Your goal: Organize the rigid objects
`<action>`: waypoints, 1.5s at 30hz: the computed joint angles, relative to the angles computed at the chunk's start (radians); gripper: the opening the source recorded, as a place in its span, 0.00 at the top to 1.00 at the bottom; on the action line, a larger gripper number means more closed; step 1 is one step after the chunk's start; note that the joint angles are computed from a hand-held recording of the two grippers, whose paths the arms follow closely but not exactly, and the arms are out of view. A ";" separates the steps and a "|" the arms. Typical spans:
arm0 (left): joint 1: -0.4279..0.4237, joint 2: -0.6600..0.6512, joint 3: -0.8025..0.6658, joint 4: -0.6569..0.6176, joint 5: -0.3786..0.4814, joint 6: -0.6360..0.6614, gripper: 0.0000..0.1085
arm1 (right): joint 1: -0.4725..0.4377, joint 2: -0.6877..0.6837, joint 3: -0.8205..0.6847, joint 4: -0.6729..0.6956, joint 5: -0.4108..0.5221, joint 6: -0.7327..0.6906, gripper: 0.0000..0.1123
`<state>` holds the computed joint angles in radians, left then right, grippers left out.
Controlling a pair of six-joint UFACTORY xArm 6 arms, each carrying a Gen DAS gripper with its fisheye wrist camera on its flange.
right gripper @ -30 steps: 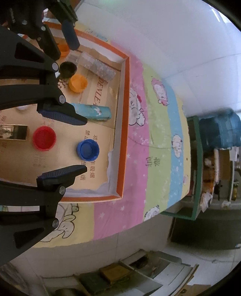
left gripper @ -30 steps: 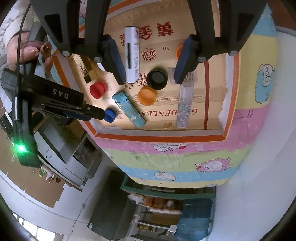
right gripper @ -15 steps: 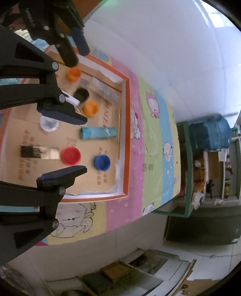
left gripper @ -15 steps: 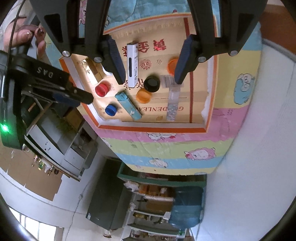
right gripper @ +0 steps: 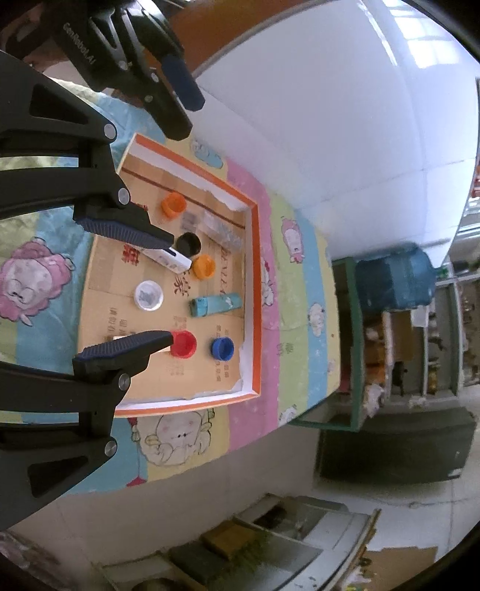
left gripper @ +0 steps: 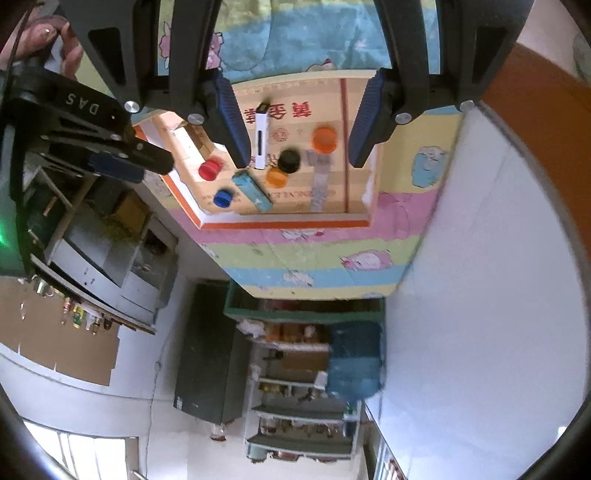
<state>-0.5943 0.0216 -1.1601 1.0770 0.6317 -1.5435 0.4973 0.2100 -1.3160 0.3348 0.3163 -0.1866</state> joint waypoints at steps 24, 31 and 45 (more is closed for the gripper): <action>-0.238 -0.170 0.114 0.047 0.319 -0.147 0.50 | 0.029 -0.360 0.381 -0.832 -0.158 0.788 0.58; -0.295 -0.196 0.139 0.036 0.397 -0.172 0.50 | 0.044 -0.433 0.441 -0.961 -0.141 0.921 0.58; -0.347 -0.215 0.152 0.023 0.432 -0.193 0.50 | 0.067 -0.513 0.513 -1.055 -0.112 1.024 0.58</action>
